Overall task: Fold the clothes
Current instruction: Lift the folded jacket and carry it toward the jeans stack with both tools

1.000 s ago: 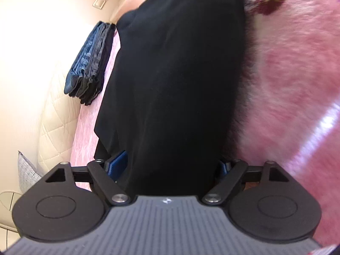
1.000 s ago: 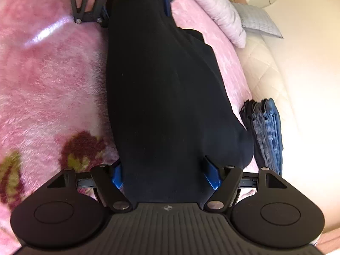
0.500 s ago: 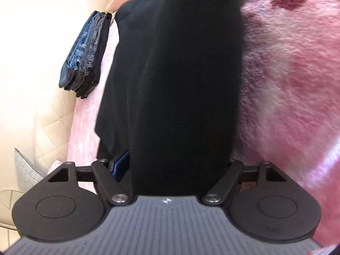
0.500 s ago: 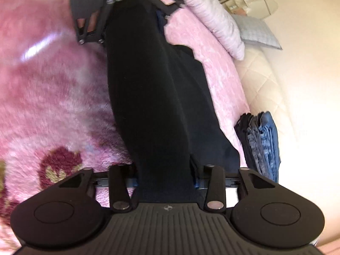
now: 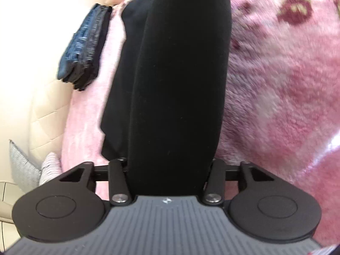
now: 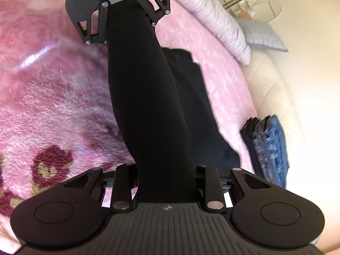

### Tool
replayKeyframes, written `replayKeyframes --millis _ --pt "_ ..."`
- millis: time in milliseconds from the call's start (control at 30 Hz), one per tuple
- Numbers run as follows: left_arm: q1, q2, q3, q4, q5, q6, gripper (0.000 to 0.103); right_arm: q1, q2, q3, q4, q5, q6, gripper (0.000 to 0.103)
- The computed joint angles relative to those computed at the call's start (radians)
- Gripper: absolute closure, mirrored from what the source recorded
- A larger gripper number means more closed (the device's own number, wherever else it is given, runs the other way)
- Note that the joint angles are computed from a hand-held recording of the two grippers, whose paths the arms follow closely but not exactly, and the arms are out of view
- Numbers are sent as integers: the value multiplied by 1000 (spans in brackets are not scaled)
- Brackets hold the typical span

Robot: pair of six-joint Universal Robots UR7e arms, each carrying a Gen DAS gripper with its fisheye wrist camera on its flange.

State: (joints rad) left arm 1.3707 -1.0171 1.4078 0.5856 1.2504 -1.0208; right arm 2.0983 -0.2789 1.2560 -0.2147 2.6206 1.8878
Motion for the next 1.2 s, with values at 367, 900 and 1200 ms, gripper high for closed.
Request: replayKeyframes --millis 367,900,1200 --pt "-174 -27 -117 176 -108 -208 69 88 -72 -169 395 26 124 77" --pt "-386 -83 -291 382 -228 -373 69 228 -49 -519 783 98 175 78" --pt "-449 -59 -352 403 -301 -413 69 226 -106 -513 755 57 67 78"
